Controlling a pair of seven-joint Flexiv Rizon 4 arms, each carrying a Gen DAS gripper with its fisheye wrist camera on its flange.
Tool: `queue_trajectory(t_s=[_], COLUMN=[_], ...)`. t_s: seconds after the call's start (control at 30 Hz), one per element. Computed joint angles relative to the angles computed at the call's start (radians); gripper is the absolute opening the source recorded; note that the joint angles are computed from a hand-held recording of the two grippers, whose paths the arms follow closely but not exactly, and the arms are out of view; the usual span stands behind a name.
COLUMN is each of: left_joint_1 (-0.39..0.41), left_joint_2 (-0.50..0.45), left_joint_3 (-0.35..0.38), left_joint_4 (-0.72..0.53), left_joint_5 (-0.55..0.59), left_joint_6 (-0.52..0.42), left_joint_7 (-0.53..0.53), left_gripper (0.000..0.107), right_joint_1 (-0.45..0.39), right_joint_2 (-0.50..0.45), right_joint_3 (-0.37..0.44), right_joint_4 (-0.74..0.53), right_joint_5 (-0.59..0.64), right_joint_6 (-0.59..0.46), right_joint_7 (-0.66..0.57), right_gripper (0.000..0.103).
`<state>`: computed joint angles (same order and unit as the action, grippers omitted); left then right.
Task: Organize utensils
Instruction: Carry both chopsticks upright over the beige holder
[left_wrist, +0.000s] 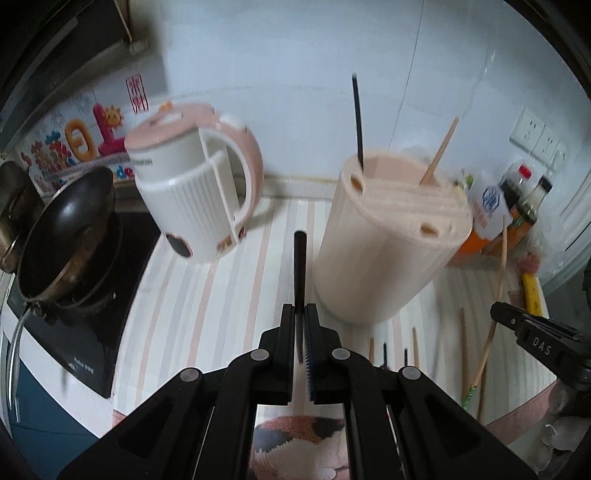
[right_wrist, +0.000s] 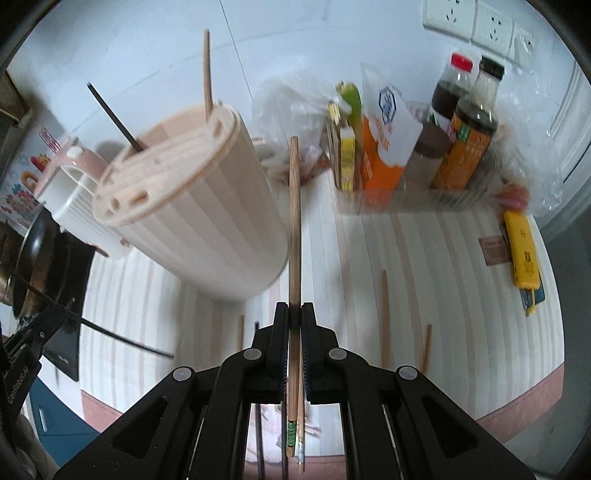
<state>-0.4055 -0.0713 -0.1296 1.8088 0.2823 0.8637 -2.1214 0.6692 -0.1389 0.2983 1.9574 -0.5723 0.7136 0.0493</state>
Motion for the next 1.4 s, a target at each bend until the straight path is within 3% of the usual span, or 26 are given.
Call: queue_trajectory(t_s=[0.3, 0.57, 0.77, 0.97, 1.27, 1.4], left_joint_1=[0.023, 0.043, 0.028, -0.002, -0.037, -0.033], left_joint_2=[0.05, 0.043, -0.035, -0.15, -0.282, -0.287], left_joint_3=[-0.006, -0.018, -0.024, -0.005, 0.032, 0.037], left_joint_4=[-0.085, -0.216, -0.354, -0.442, -0.516, -0.505], left_joint_5=[0.008, -0.019, -0.014, -0.089, -0.171, -0.212], left_joint_6=[0.004, 0.019, 0.025, -0.002, -0.099, -0.113], left_joint_7=[0.03, 0.074, 0.103, 0.151, 0.203, 0.214], left_gripper=[0.002, 0.002, 0.002, 0.002, 0.002, 0.004], right_joint_1=[-0.018, -0.041, -0.055, -0.06, -0.068, -0.085], right_joint_2=[0.022, -0.014, -0.07, -0.132, -0.184, -0.203], right_joint_3=[-0.019, -0.057, -0.108, -0.17, -0.229, -0.211], right_joint_4=[-0.067, -0.215, -0.316, -0.365, -0.313, -0.301], right_joint_5=[-0.071, -0.122, -0.177, -0.281, -0.452, -0.407], right_joint_6=[0.026, 0.059, 0.097, 0.16, 0.237, 0.276], right_joint_7=[-0.014, -0.1, -0.131, -0.067, 0.084, 0.018], right_gripper=[0.007, 0.007, 0.007, 0.007, 0.007, 0.007])
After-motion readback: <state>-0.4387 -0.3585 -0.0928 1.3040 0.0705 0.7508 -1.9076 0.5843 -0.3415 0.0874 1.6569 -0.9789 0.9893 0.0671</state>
